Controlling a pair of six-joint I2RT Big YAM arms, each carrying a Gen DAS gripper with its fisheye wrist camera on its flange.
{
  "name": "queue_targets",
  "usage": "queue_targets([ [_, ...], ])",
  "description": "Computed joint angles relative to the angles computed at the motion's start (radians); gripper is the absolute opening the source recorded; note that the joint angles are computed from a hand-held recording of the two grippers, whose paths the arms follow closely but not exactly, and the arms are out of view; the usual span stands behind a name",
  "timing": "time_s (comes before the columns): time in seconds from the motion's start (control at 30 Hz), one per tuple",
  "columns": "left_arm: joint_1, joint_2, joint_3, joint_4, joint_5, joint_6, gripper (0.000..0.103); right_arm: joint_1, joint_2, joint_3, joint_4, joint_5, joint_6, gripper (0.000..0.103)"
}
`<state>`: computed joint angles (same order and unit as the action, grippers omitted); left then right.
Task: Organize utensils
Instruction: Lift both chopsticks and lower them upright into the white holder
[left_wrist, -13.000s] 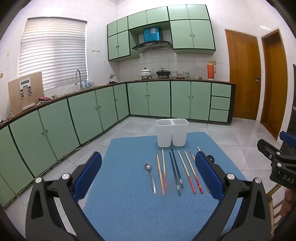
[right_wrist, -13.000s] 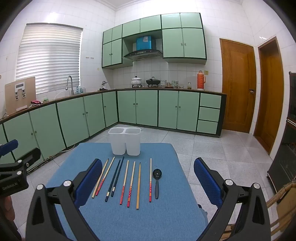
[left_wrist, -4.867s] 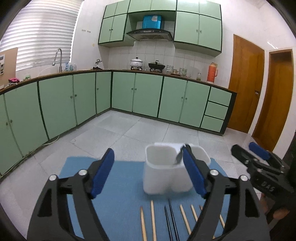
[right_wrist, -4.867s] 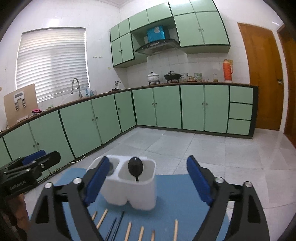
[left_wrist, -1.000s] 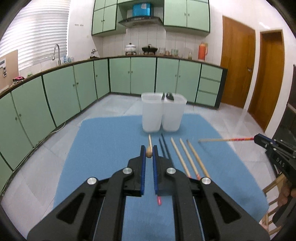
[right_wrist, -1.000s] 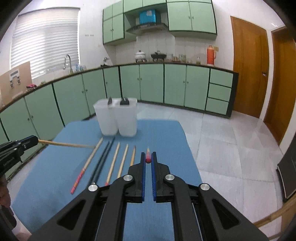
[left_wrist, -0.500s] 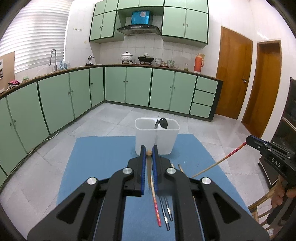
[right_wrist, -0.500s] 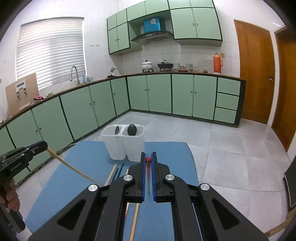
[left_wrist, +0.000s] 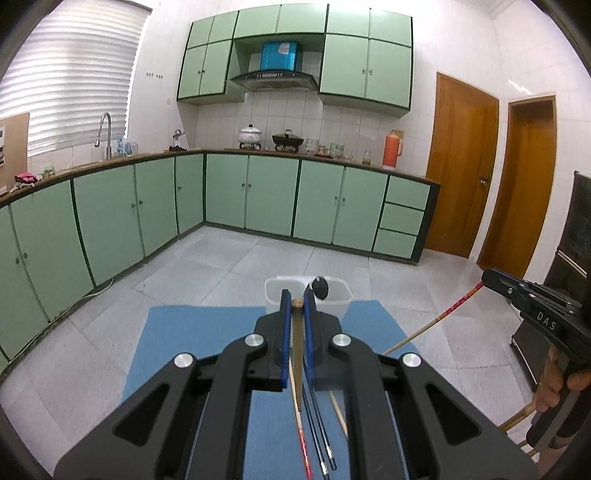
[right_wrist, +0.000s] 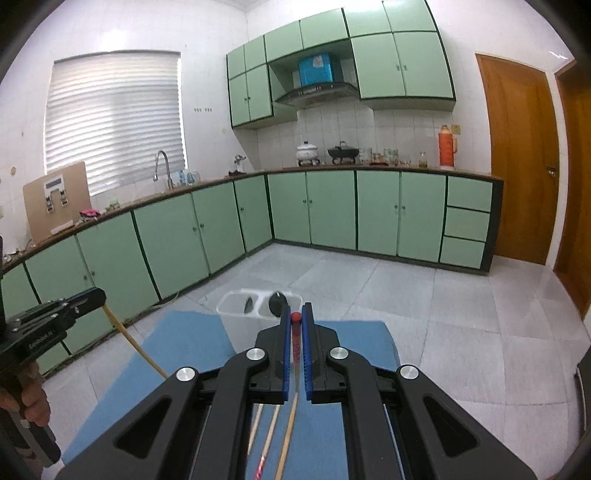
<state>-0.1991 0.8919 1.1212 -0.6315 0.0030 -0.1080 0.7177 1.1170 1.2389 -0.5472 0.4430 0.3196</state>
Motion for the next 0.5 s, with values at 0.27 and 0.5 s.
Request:
queue_targets([
  [0.27,-0.011,0.048,0.071,0.068,-0.034,-0.005,0.006,-0.015,0.037,0.07,0.055,-0.026,-0.056,0.006],
  [0.5,-0.011,0.117,0.155,0.123,-0.05,-0.015,0.006,-0.043,0.101,0.153,0.089,-0.057,-0.093,0.006],
])
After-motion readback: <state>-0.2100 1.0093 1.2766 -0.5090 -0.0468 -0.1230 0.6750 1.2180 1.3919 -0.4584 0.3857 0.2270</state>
